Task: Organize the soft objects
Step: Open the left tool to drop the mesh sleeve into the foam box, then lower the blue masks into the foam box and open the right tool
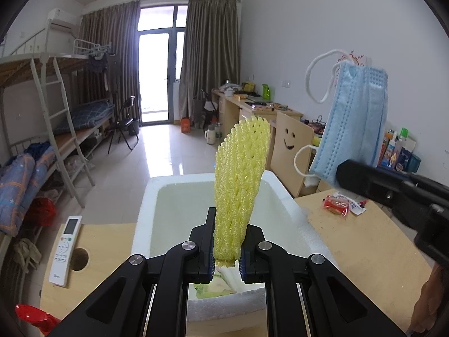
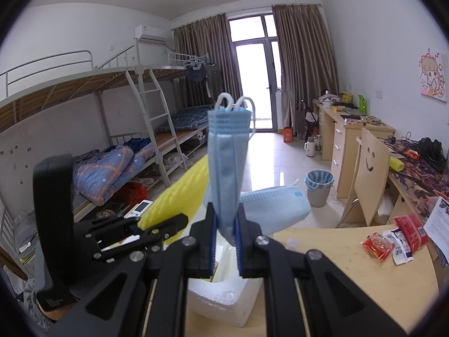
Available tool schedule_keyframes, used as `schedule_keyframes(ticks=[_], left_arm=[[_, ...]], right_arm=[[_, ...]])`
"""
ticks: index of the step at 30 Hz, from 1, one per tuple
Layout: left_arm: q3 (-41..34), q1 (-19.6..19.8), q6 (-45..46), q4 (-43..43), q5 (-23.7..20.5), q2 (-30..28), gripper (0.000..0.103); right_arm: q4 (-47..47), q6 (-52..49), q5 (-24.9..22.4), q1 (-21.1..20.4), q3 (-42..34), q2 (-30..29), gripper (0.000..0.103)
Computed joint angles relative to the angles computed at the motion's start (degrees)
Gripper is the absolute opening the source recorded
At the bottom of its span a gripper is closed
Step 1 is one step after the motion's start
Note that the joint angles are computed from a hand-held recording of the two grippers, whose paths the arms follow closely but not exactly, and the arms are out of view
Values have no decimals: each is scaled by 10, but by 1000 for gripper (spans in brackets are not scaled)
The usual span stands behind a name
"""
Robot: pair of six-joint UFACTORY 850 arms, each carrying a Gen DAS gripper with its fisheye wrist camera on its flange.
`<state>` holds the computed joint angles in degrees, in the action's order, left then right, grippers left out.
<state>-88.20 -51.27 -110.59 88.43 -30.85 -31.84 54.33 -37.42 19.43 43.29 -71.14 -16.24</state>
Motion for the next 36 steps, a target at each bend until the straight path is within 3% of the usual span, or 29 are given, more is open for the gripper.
schedule_keyframes(ticks=[10, 12, 14, 16, 18, 22, 36], left_arm=[[-12, 1, 12, -8, -5, -11, 14], [-10, -1, 7, -1, -13, -10, 29], [-8, -2, -2, 4, -21, -9, 71], [-4, -3, -22, 14, -32, -7, 81], [3, -6, -51, 34, -47, -3, 83], [2, -8, -48, 35, -63, -3, 97], [11, -14, -47, 29, -122, 7, 99]], right_arm=[[3, -3, 6, 3, 0, -3, 14], [1, -1, 4, 1, 0, -2, 14], [-1, 1, 7, 1, 1, -1, 14], [-12, 13, 11, 0, 5, 1, 15], [-12, 14, 13, 0, 6, 2, 15], [-19, 22, 16, 1, 10, 4, 14], [-62, 62, 0, -4, 3, -5, 15]])
